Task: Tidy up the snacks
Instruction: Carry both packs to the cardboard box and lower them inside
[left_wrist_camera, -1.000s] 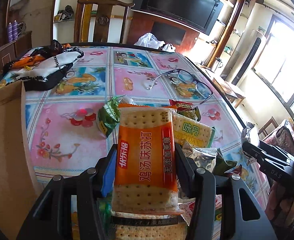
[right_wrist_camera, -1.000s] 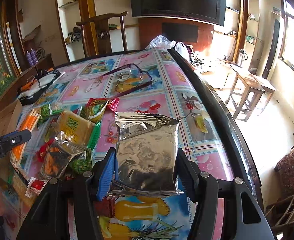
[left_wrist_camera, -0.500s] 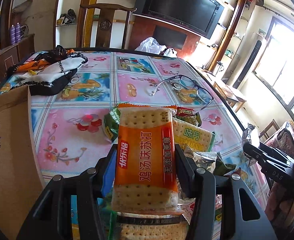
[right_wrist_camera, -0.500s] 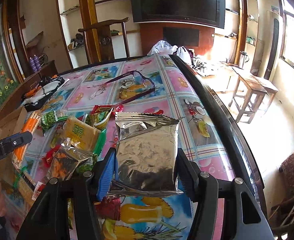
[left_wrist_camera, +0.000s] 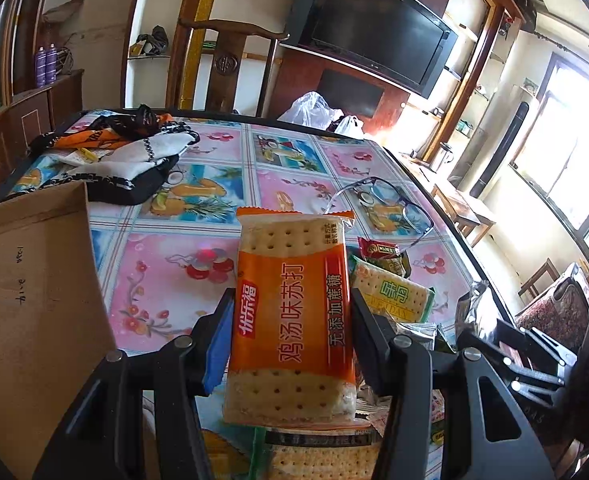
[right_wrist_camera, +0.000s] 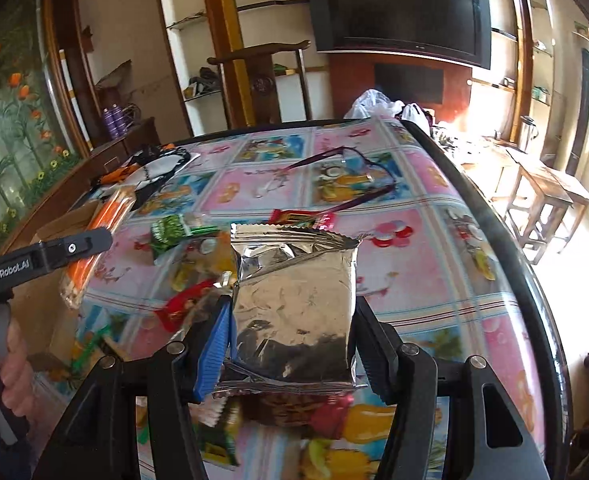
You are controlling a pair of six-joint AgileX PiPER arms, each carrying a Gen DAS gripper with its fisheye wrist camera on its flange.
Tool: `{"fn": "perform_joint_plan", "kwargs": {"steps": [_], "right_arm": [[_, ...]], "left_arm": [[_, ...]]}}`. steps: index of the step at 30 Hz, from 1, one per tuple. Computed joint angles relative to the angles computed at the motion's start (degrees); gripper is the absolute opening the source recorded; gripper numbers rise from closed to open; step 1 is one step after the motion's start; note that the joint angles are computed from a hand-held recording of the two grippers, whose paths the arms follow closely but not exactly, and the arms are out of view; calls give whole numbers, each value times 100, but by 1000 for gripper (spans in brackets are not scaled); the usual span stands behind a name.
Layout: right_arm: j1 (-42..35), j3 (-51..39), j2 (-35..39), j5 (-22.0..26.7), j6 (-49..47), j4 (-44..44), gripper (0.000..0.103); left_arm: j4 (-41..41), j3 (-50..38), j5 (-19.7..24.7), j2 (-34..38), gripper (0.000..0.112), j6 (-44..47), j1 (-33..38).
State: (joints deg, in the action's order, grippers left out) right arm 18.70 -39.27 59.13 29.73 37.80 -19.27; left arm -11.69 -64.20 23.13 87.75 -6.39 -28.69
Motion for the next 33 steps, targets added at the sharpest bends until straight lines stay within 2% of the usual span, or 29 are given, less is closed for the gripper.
{"fn": "perform_joint_plan", "kwargs": {"steps": [14,22,26,33], "right_arm": [[1372,-907,1010,207,1110,-711,63],[1830,-1740,1764,263,1013,-672,63],[2043,-2162,2132,297,988,-651,63],[2267,-2940,2823,368,694,-348,63]], "left_arm": [[56,73,49,-293,52,-56,695],[-770,45,187,-324,52,604,1500],[-1447,29,334,-314,52,1175,2001],[-1336,-57,514,-249,52,1101,2619]]}}
